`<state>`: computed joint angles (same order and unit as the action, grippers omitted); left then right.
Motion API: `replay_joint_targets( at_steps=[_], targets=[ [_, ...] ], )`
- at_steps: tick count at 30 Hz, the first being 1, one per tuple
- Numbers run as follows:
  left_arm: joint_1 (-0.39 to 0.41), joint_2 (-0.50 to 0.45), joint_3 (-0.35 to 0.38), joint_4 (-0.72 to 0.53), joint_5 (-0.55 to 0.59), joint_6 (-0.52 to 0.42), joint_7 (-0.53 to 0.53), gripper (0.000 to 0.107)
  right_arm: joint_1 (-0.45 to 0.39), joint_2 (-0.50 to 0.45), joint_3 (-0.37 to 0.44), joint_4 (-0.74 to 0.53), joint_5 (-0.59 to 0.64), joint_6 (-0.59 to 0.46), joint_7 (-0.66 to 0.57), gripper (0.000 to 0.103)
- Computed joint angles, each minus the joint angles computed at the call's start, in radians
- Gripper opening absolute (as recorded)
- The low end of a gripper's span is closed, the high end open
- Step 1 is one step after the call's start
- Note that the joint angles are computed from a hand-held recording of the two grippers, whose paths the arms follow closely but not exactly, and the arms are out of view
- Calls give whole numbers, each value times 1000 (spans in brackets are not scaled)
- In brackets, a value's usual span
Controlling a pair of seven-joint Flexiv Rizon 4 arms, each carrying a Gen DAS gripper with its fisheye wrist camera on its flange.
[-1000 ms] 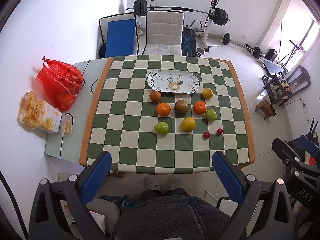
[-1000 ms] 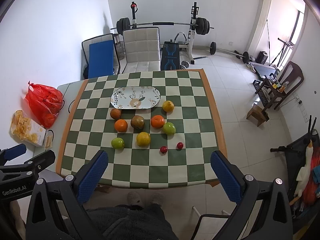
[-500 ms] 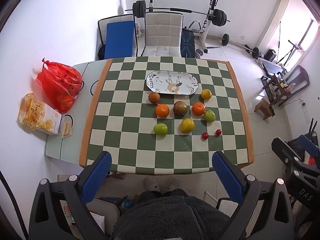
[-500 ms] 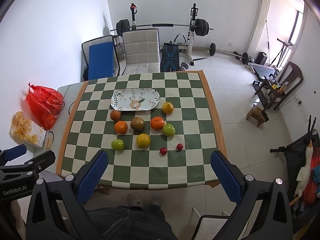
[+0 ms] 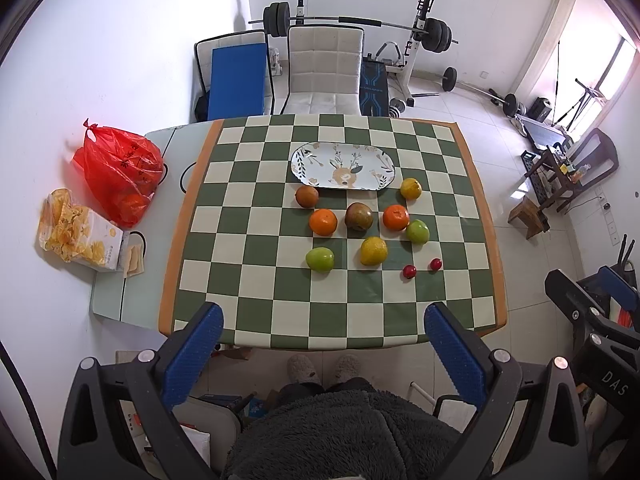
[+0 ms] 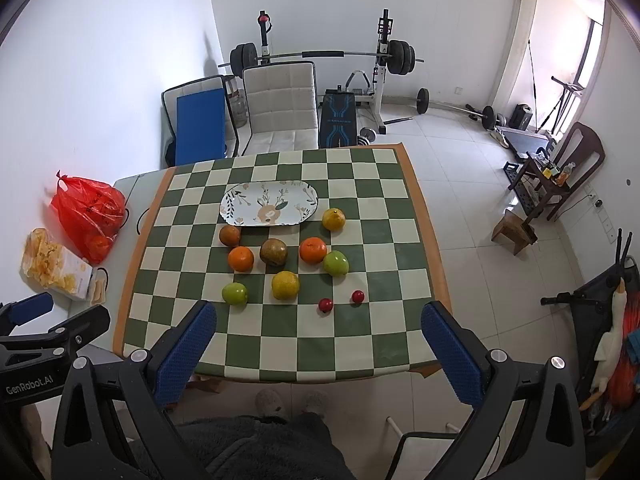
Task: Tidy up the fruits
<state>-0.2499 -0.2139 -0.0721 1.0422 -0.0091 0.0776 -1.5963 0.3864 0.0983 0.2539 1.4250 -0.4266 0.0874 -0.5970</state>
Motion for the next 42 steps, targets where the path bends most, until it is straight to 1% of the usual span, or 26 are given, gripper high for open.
replay_joint_targets(
  at_steps=[2, 3, 8, 10, 11, 12, 14, 15, 17, 19, 22, 23, 24, 25, 26, 27, 28, 29, 30, 32, 33, 34, 36, 38, 39, 42],
  targets=[
    [-6, 8, 8, 18, -3, 12, 1, 103, -1, -2, -2, -8, 3, -2, -4, 103],
    [2, 1, -1, 2, -1, 4, -3, 103, 0, -5, -3, -14, 2, -5, -6, 103],
    [1, 11, 1, 23, -4, 15, 4, 103, -1, 0, 0, -5, -1, 0, -4, 103],
    [3, 4, -1, 9, -4, 7, 1, 103, -2, 9, 3, 11, 2, 6, 3, 103],
    [2, 12, 1, 26, -5, 17, 2, 103, -2, 4, 0, -1, 4, 3, 1, 103],
    [3, 3, -1, 11, -3, 12, -3, 103, -3, 0, -3, -9, 4, 0, -2, 103],
    [0, 2, 1, 12, 9, 27, -9, 103, -5, -12, -9, -27, 0, -3, -6, 103],
    [-5, -14, 2, -8, 36, 32, -21, 103, -8, -18, -14, -30, -2, 3, -5, 103],
    [-20, -49, 9, -42, 101, 62, -41, 103, -15, -9, -36, 13, 1, 81, 10, 103],
    [-43, -80, 22, -63, 176, 98, -62, 103, -54, 29, -29, 119, 37, 173, 29, 103],
    [-72, -136, 51, -77, 282, 143, -89, 103, -83, 5, -53, 183, 96, 292, 21, 103],
    [-74, -159, 49, -89, 315, 143, -100, 103, -90, -18, -62, 194, 115, 325, 8, 103],
    [-88, -167, 80, -67, 319, 158, -103, 103, -97, -45, -73, 204, 134, 362, -5, 103],
    [-85, -194, 78, -79, 337, 152, -114, 103, -104, -64, -79, 230, 153, 409, -15, 103],
    [-95, -204, 101, -67, 334, 160, -119, 103, -110, -98, -90, 232, 182, 440, -37, 103],
    [-90, -236, 92, -87, 354, 143, -131, 103, -115, -124, -94, 251, 208, 470, -52, 103],
    [-92, -277, 96, -122, 356, 109, -135, 103, -120, -165, -103, 248, 252, 486, -82, 103],
    [-102, -293, 114, -125, 347, 96, -137, 103, -126, -207, -109, 236, 298, 495, -115, 103],
    [-96, -337, 106, -160, 353, 69, -147, 103, -131, -251, -113, 225, 334, 505, -147, 102],
    [-106, -369, 130, -163, 339, 46, -157, 103, -145, -339, -116, 194, 403, 512, -197, 101],
    [-94, -408, 115, -192, 334, 19, -167, 103, -155, -376, -114, 187, 442, 537, -222, 101],
    [-100, -419, 132, -195, 313, 7, -167, 103, -162, -414, -113, 178, 467, 554, -237, 99],
    [-78, -483, 114, -245, 269, -54, -181, 103, -173, -503, -108, 123, 508, 543, -270, 98],
    [-62, -536, 106, -294, 215, -112, -192, 102, -188, -567, -94, 80, 559, 535, -293, 91],
    [-54, -559, 101, -311, 187, -129, -203, 102, -198, -602, -85, 49, 586, 517, -305, 89],
    [-35, -607, 86, -342, 116, -152, -223, 100, -205, -675, -70, -7, 622, 482, -328, 79]
  ],
)
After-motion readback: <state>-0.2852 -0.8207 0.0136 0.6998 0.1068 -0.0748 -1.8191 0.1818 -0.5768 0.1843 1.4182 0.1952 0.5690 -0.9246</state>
